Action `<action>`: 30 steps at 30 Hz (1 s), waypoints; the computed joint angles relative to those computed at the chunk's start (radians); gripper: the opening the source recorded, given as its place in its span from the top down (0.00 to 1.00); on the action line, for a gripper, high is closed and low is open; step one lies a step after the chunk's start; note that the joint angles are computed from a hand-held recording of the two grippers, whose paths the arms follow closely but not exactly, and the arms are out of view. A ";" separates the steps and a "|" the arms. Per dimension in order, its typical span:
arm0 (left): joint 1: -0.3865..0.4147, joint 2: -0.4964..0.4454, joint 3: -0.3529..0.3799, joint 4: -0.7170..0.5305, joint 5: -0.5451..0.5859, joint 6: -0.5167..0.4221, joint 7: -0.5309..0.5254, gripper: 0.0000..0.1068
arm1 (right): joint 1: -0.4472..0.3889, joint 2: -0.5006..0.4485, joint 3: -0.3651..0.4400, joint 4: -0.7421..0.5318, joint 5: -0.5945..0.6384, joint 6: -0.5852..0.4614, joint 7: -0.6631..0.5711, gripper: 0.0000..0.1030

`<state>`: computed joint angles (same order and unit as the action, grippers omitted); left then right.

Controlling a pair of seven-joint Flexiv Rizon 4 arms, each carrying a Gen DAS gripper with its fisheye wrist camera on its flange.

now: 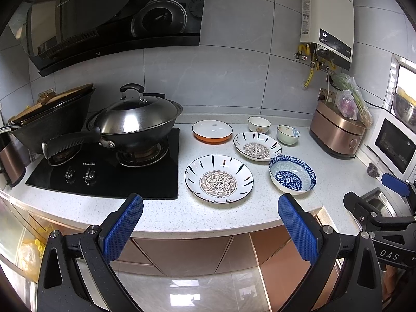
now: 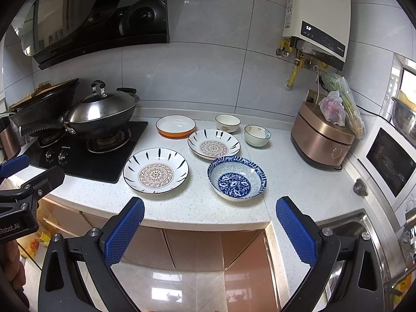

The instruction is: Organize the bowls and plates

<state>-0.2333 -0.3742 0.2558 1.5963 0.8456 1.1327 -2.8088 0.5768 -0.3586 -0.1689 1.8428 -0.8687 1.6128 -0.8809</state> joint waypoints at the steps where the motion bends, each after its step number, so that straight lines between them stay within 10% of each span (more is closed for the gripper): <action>1: 0.004 0.000 -0.001 0.002 -0.002 0.006 0.002 0.05 | 0.005 0.000 -0.007 0.000 -0.004 0.001 0.004 0.00; 30: 0.060 -0.013 0.057 0.050 -0.058 0.183 0.101 0.05 | 0.079 -0.036 -0.135 -0.068 -0.371 0.005 0.416 0.00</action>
<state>-0.1737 -0.3871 0.3125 1.6464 0.7871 1.3156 -2.7078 0.6554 -0.3948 -0.3040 1.7750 -1.2401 1.6182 -0.4648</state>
